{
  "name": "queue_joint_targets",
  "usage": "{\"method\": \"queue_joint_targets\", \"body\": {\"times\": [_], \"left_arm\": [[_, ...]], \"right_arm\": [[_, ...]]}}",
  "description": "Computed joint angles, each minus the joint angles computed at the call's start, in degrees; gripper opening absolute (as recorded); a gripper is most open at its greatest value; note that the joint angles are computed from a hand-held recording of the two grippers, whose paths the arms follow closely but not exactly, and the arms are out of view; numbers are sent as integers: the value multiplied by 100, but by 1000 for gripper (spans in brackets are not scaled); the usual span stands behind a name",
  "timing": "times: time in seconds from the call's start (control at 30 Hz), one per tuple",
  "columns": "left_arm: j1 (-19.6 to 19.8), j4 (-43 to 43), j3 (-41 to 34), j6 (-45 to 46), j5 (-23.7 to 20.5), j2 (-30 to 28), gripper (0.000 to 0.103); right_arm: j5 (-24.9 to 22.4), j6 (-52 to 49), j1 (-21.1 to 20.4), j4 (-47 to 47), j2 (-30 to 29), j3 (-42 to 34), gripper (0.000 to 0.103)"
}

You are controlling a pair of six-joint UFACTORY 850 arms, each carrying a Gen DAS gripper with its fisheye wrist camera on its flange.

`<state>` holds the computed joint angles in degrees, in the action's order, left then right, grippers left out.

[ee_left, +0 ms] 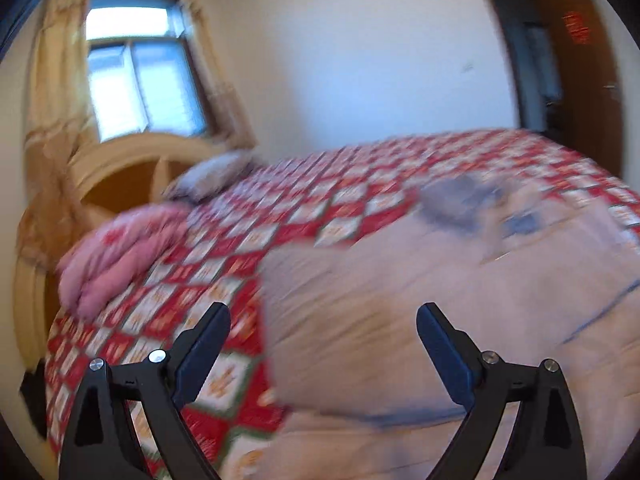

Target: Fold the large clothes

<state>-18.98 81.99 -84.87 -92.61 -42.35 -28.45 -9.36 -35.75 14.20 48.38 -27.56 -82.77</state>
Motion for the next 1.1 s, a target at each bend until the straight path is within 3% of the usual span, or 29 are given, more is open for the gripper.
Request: {"method": "queue_joint_targets", "body": {"times": [0.17, 0.4, 0.47, 0.53, 0.7, 0.9, 1.1], "left_arm": [[413, -503, 190, -47, -36, -99, 95], [721, -1089, 294, 33, 386, -216, 95], [758, -1148, 313, 48, 491, -202, 94], [775, -1150, 317, 68, 525, -197, 95], [828, -1282, 368, 107, 590, -104, 94], [822, -1277, 443, 154, 615, 5, 94], [796, -1563, 232, 461, 758, -15, 94]], "right_arm": [[-788, 505, 367, -679, -861, -1322, 88], [-1790, 1771, 776, -1844, -2162, -3154, 73], [-2213, 1981, 811, -1923, -2541, -3682, 58], [-2563, 1831, 806, -1806, -2713, -3934, 20], [-1996, 1211, 764, -1312, -2111, -3064, 10], [-1033, 973, 584, -1306, -1272, -1941, 9], [-789, 2137, 455, -2630, -1084, -1545, 10]]}}
